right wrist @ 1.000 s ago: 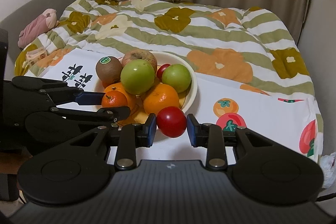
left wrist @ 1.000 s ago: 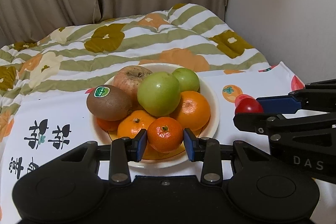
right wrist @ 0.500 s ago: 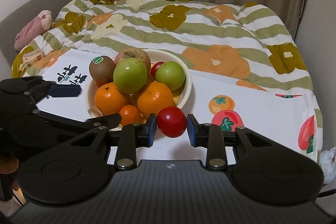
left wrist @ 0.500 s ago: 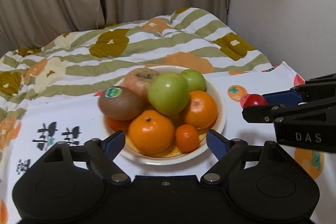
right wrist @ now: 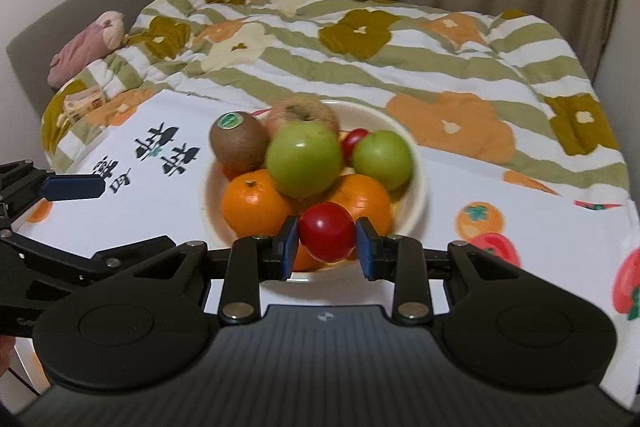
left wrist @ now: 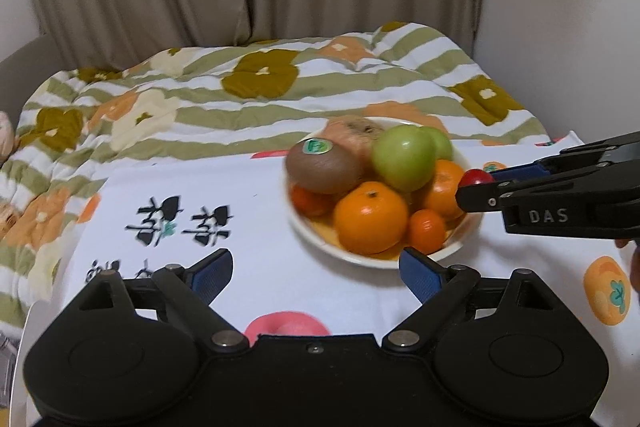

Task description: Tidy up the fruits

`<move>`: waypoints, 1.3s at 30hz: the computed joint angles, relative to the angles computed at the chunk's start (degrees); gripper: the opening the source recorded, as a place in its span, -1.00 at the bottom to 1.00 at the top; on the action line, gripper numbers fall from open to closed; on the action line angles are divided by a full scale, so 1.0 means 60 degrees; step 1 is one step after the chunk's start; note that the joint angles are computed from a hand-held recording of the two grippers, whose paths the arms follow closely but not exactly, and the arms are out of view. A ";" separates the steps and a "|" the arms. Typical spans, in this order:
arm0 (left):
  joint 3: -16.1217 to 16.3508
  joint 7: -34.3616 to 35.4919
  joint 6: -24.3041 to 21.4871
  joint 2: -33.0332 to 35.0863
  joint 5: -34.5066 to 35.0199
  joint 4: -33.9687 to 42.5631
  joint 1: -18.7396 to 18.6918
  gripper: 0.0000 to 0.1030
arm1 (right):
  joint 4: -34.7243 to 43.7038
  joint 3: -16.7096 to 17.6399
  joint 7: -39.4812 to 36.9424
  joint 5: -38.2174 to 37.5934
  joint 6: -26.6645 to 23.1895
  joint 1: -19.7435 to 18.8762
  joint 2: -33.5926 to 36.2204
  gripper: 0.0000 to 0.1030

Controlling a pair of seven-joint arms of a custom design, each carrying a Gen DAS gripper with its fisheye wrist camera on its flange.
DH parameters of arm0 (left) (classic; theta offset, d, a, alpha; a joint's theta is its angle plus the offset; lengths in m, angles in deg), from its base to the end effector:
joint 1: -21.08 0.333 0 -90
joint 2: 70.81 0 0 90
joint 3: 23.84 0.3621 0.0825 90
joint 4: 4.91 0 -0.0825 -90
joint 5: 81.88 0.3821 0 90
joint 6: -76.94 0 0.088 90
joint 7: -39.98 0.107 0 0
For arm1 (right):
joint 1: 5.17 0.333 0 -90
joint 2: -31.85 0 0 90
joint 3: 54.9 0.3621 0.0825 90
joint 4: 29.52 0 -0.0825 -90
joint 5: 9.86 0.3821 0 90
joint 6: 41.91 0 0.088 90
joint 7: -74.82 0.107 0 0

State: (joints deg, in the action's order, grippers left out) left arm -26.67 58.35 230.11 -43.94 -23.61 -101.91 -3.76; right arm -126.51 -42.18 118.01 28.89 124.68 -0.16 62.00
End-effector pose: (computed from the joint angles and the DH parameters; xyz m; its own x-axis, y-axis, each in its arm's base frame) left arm 0.6298 -0.3529 0.4130 -0.0044 -0.9974 -0.0715 -0.7041 0.0539 -0.7081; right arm 0.7189 0.1586 0.4056 0.4706 -0.8756 -0.1085 -0.6599 -0.2676 -0.7021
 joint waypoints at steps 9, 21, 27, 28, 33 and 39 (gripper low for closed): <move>0.0067 -0.0842 -0.0288 -0.0396 0.0316 -0.0582 0.0050 0.81 | 0.0231 0.0225 -0.0180 -0.0026 -0.0141 0.0167 0.0284 0.00; -0.0218 -0.2208 -0.0736 -0.0941 0.1053 -0.1175 0.0150 0.82 | -0.0248 0.0401 -0.0519 0.0483 0.0225 0.0108 -0.0041 0.33; -0.0406 -0.3077 -0.0260 -0.1490 0.1709 -0.1578 0.0291 0.82 | -0.1361 0.0456 -0.0478 0.0896 0.1061 0.0104 -0.1133 0.54; -0.0439 -0.3180 -0.0185 -0.1625 0.1872 -0.1640 0.0308 0.82 | -0.1571 0.0521 -0.0502 0.1062 0.1218 0.0041 -0.1354 0.59; -0.0738 -0.3010 0.0018 -0.2232 0.2047 -0.1812 0.0507 0.86 | -0.2590 0.0136 0.0120 0.1328 0.1684 0.0335 -0.2547 0.65; -0.1105 -0.2694 -0.0016 -0.3274 0.2052 -0.2342 0.0788 1.00 | -0.3919 -0.0862 0.2011 0.0466 0.2188 0.1214 -0.4067 1.00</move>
State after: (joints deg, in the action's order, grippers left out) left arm -33.30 42.18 230.01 -63.59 -11.30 -115.96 0.96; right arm -150.03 -47.36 130.08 31.68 137.81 7.13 37.60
